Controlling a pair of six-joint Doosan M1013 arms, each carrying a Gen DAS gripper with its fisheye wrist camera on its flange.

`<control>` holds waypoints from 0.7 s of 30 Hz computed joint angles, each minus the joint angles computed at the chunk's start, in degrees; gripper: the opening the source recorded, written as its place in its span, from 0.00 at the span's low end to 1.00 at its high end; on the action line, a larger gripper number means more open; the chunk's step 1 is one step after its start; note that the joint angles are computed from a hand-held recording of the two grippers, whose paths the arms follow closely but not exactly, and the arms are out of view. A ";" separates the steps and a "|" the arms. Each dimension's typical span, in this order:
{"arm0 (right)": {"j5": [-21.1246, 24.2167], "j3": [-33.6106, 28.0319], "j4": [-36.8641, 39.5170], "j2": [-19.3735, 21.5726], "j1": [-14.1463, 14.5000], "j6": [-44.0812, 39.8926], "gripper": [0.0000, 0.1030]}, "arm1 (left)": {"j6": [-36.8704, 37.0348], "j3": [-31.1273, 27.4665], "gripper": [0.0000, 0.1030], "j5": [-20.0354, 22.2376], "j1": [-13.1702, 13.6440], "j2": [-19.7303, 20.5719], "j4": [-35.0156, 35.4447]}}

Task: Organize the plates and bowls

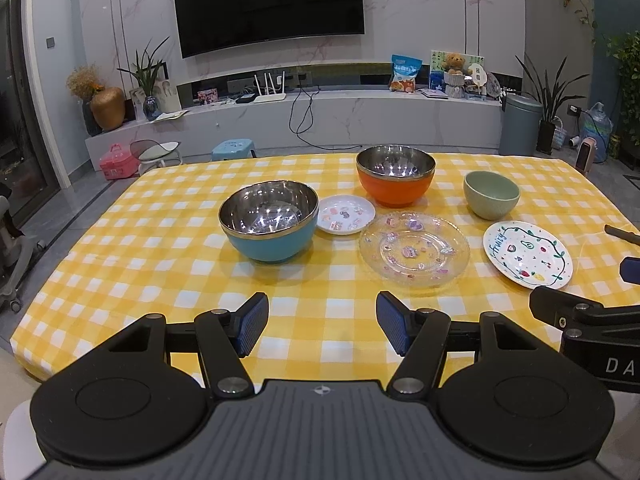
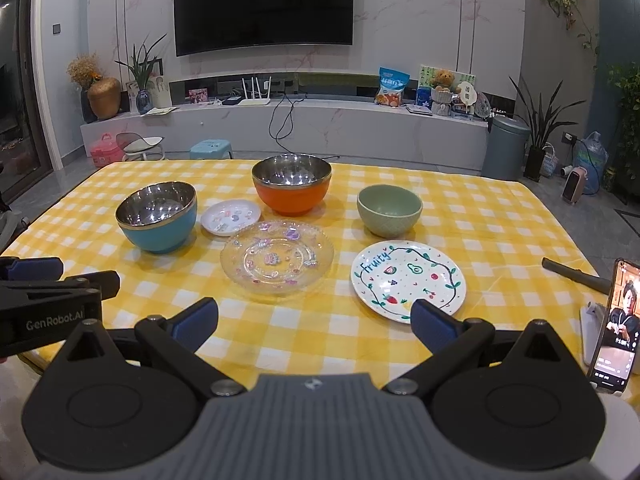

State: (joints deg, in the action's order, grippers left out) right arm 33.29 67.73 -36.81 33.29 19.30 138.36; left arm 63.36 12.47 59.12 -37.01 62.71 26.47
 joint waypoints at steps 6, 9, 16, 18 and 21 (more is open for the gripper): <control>0.07 -0.20 0.21 0.09 -0.01 -0.27 0.97 | -0.76 0.31 0.71 -0.25 -0.03 -0.19 -0.14; 0.04 -0.05 -0.18 0.00 0.09 -0.15 0.97 | -1.05 1.03 0.71 -0.58 0.12 -0.56 -0.90; -0.07 0.00 0.07 -0.05 0.07 -0.23 0.97 | -1.64 2.03 0.71 -1.11 0.50 -1.07 -2.79; -0.02 0.04 0.38 -0.06 0.04 -0.43 0.97 | -1.63 2.31 0.71 -1.31 0.52 -1.23 -3.06; 0.07 0.16 0.52 -0.09 0.00 -0.39 0.97 | -1.35 2.34 0.71 -1.44 0.63 -1.26 -4.41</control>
